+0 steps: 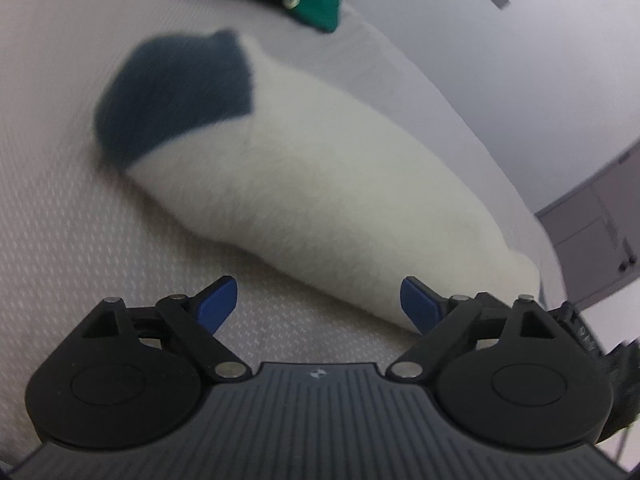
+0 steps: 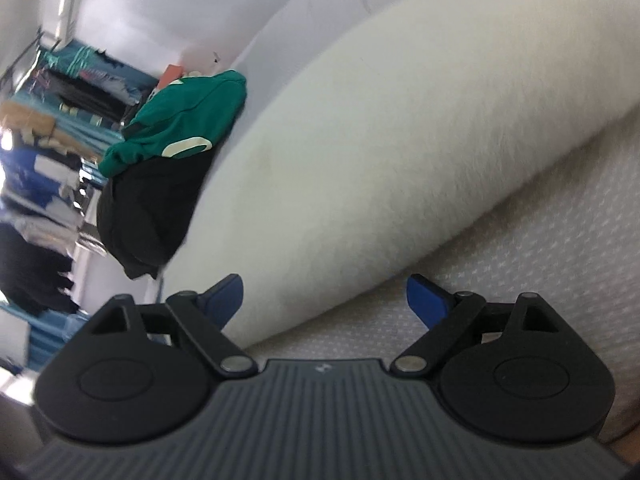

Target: Fold large clothes

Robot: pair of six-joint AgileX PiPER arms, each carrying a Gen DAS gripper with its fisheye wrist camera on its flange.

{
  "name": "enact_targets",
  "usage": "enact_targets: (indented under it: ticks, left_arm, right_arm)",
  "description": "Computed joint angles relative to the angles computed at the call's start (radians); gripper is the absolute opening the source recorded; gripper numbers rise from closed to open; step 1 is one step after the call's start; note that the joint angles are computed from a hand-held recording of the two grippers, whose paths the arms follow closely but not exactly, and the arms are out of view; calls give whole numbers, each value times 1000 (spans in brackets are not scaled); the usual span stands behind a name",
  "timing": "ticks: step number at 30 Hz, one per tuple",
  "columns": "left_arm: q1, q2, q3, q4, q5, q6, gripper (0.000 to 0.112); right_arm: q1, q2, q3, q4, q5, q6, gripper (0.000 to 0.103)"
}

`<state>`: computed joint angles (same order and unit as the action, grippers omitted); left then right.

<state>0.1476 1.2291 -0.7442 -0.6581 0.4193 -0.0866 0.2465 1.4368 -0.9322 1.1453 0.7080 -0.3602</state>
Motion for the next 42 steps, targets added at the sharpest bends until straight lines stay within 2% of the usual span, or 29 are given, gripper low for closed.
enact_targets:
  ticks: [4,8,11,14,17,22,27,33,36,37,40,41,42]
  left_arm:
    - [145,71,24,-400,104,285,92]
    - [251,147,88,-793,177,601,92]
    - [281,185,108,-955,208,708,91]
    - [278,208,116,-1061,181,771,88]
    - [259,220,89,-1050,129,775,76]
    - [163,150,74,-962,-28,724,55]
    - [66,104,71,-908,-146,667,49]
    - [66,96,63,-872,-143,624,47]
    - [133,59,101,-863,-84,648,47]
    - [156,100,86,-914,-65,715,47]
    - [165,119,86,-969,-59,785,47]
    - [169,124,85,-981,-58,805,47]
    - [166,125,82,-982,-62,811,47]
  right_arm:
    - [-22,72,-10,115,40,-36,91]
    - [-29,59,-4,198,26,-121,93]
    - [-40,57,17,260,35,-165,93]
    - [-50,59,33,291,48,-185,93]
    - [-44,69,33,300,52,-185,92]
    - [-41,101,16,293,64,-154,91]
    - [-45,89,33,319,11,-143,90]
    - [-56,33,85,393,-156,-131,90]
    - [-47,21,88,403,-244,-111,90]
    - [-44,24,88,421,-261,-118,90]
    - [-36,56,64,454,-276,-139,90]
    - [-31,66,58,478,-282,-158,89]
    - [-29,74,51,485,-288,-158,82]
